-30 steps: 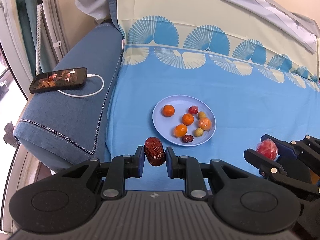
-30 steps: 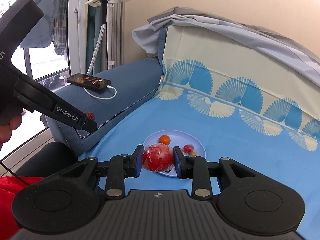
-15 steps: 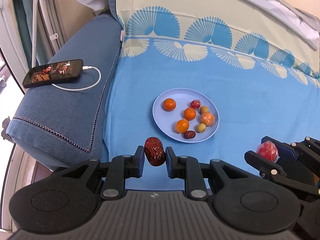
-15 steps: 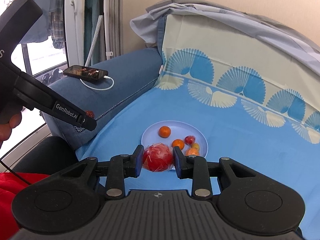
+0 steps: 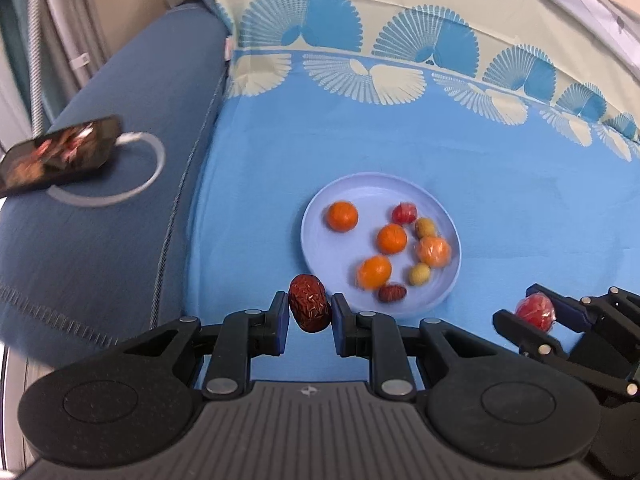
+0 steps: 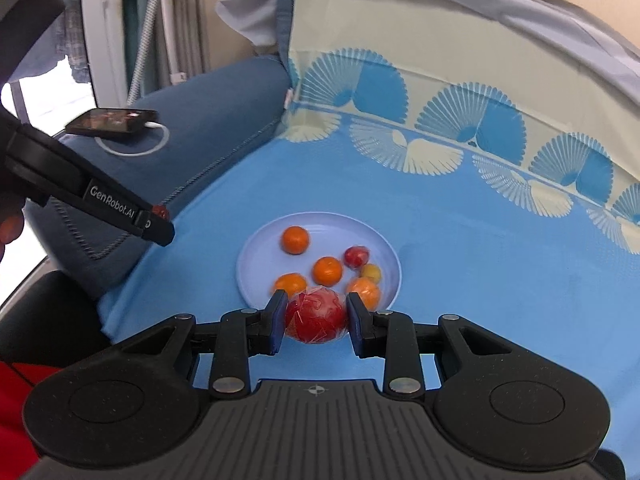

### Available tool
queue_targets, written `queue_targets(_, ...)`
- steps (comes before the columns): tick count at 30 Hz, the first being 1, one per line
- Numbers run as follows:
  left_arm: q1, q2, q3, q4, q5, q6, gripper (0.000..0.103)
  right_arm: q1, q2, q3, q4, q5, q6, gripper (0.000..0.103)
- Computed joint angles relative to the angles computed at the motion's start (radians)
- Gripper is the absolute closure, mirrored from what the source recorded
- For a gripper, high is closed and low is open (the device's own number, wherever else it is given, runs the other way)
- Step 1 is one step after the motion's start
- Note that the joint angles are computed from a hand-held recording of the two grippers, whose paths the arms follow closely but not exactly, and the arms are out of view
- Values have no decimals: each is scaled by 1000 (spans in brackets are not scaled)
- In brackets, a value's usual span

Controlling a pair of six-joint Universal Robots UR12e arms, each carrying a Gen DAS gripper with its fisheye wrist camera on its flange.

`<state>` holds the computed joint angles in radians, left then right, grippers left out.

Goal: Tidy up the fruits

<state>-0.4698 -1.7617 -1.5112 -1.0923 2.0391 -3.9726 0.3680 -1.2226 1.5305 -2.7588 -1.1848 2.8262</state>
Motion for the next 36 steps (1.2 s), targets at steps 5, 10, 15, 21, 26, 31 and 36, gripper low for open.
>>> queue_targets(5,40,-57,40,38,-19,70,79,14,77,-86,5,-32,-16,70)
queue_targets(10,83,-108,72,53,-75,111,79,29,149,-166,16,-52,-50,70)
queue_targets(15,114,-150,95,40,-112,131,79,37,207,-234,56,-64,-67,70)
queue_targets(21,132,-186,108,42,-130,153,79,47,267,-305,114,-90,-58,70)
queue_targets(26,127,-196,112,59,-102,201,4,48,289,-341,157,-87,-67,14)
queue_targets(31,95,-162,94,56,-29,171,0,43,236,-274,100,-112,-65,6)
queue_targets(36,59,-116,74,-7,-9,64,0,33,147,-160,12,-113,-21,1)
